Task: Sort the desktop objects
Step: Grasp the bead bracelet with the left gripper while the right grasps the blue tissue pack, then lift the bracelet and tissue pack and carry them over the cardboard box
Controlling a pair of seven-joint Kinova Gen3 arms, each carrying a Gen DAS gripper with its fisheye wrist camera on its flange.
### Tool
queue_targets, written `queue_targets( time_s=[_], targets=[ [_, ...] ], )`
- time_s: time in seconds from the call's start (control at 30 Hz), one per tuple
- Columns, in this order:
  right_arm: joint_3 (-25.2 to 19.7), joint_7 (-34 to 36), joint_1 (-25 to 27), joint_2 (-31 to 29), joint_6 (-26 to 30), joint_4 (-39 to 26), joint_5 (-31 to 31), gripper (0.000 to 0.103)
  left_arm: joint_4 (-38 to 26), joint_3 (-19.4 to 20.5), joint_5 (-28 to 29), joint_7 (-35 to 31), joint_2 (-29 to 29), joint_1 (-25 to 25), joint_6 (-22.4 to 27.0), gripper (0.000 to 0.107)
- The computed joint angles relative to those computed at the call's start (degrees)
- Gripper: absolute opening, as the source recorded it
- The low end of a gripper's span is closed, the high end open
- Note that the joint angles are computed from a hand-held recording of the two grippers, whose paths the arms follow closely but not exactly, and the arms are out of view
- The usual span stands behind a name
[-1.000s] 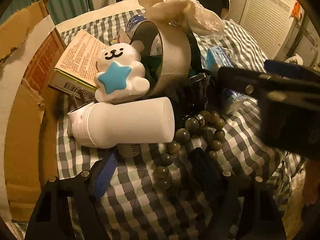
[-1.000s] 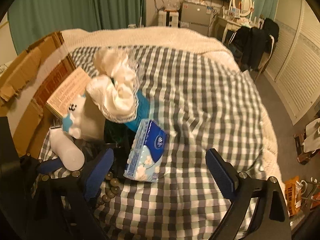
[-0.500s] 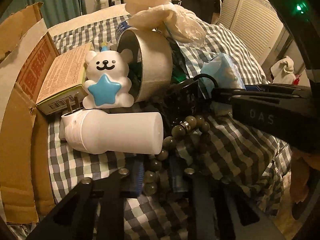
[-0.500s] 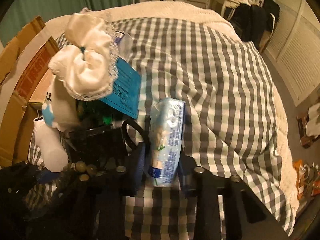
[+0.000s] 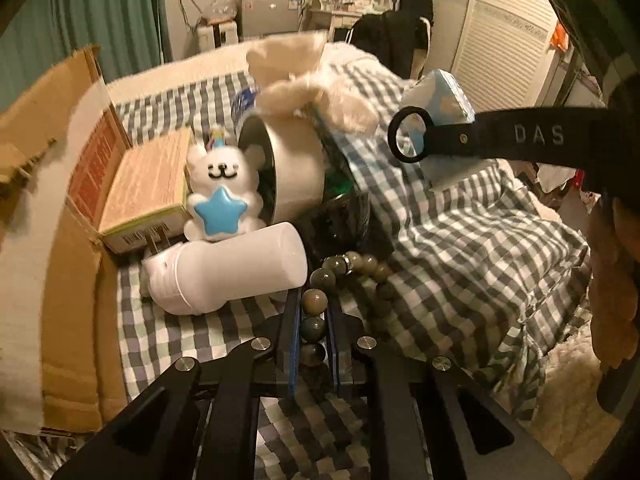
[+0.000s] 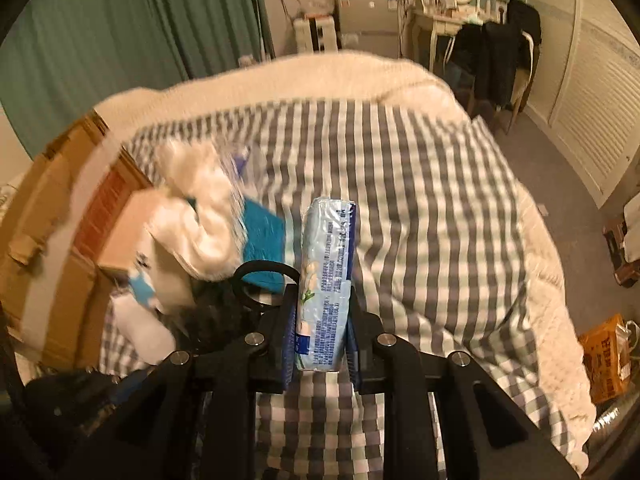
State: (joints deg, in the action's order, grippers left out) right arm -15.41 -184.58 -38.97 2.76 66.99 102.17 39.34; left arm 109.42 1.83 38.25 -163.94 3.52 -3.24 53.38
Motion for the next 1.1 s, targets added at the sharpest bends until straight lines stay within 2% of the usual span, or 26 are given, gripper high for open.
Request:
queue_targets(
  time_s=[0.17, 0.37, 0.5, 0.97, 1.1],
  targets=[
    [-0.53, -1.98, -0.12, -1.49, 0.83, 0.40, 1.73, 0.020, -0.08, -0.93, 2.60, -2.65, -0.99, -1.17, 1.30, 0.011],
    [-2.88, -9.10, -0.54, -3.96, 2.12, 1.65, 5.62, 0.020, 0.79, -2.04, 6.12, -5.79, -3.36, -1.54, 2.48, 0.011],
    [-4.48, -11.30, -0.87, -4.68, 4.65, 1.47, 8.40, 0.020, 0.61, -3.29, 8.34, -7.75, -4.73, -1.84, 4.13, 0.011],
    [-7.72, -15.49, -1.85, -6.39, 9.79, -0.24, 13.86, 0.020, -5.71, -7.28, 16.82, -13.37, -5.77, -5.57, 14.04, 0.011],
    [-8.35, -15.62, -2.77, -5.76, 12.34, -1.70, 15.73, 0.020, -7.26, -7.55, 18.66, -15.94, -5.75, -6.39, 14.74, 0.011]
  ],
)
